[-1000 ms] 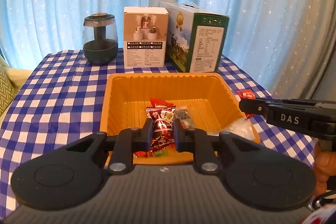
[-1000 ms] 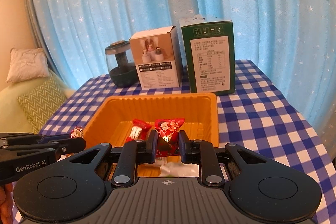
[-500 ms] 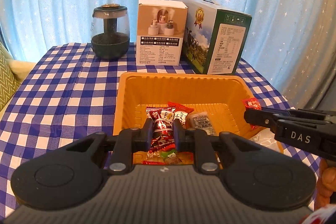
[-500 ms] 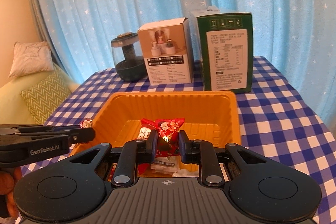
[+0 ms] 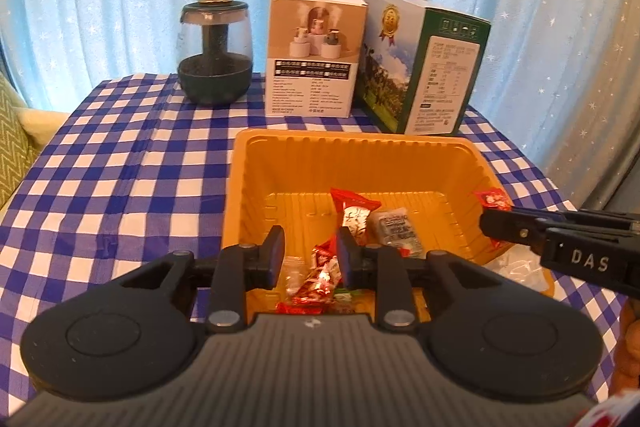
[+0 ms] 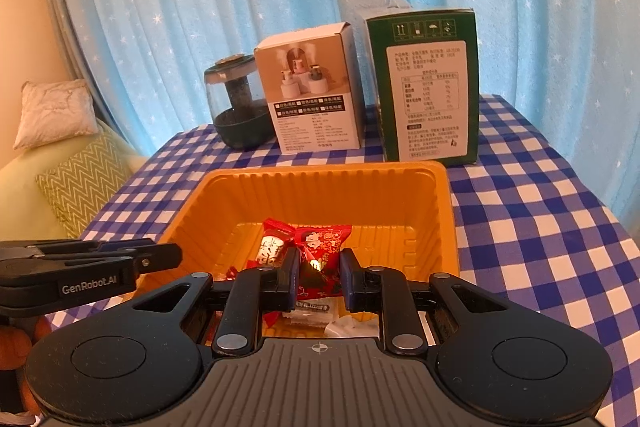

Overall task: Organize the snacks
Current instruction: 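Open both grippers to drop the red wrapped candies into the tray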

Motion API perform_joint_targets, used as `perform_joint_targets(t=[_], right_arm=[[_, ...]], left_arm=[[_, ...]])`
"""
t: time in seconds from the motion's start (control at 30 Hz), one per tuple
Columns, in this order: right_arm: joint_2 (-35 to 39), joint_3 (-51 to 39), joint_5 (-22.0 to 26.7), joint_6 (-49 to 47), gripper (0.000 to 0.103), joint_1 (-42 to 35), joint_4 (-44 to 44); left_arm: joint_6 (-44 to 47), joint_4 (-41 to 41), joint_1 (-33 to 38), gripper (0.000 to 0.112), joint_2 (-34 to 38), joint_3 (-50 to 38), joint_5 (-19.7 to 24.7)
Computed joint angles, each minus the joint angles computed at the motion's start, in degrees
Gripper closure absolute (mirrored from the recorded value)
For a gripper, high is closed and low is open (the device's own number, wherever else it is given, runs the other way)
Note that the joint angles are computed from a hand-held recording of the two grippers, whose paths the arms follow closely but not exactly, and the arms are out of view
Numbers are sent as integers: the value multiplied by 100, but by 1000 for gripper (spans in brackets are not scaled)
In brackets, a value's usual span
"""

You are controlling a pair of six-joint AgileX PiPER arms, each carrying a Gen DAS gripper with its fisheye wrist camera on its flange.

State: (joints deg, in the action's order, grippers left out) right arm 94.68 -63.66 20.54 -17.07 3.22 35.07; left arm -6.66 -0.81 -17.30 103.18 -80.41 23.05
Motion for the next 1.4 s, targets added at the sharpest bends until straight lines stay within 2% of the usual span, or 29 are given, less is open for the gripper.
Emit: perform_joint_targets(t=[0.63,0.93,1.03,1.13,1.2,1.33,1.4], right_arm=[[15,10,1,-597,82,43,625],[53,-5,-137,-543,81,114,661],[72,23,-286,-787,81,112,972],[102,37,-281,-821,77,-17,1314],[92,39,-306,-508,70,-87,1114],[79,37,-310,-324,68,-189,987],[94,20,-273,-267,68,-201,916]], left_arm=[[-212,340,-66,79,-33,69,17],[-301,418,-60,71,-51,125,-45],[-375,498,-66,66,-48,137,-35],[-388,519,-54,64,-74,165,-41],[-381,511,-42,62,-94,196,-73],[-440,568,-55,61,-85,188,-54],[-464,612,-76,57,-77,185,-49]])
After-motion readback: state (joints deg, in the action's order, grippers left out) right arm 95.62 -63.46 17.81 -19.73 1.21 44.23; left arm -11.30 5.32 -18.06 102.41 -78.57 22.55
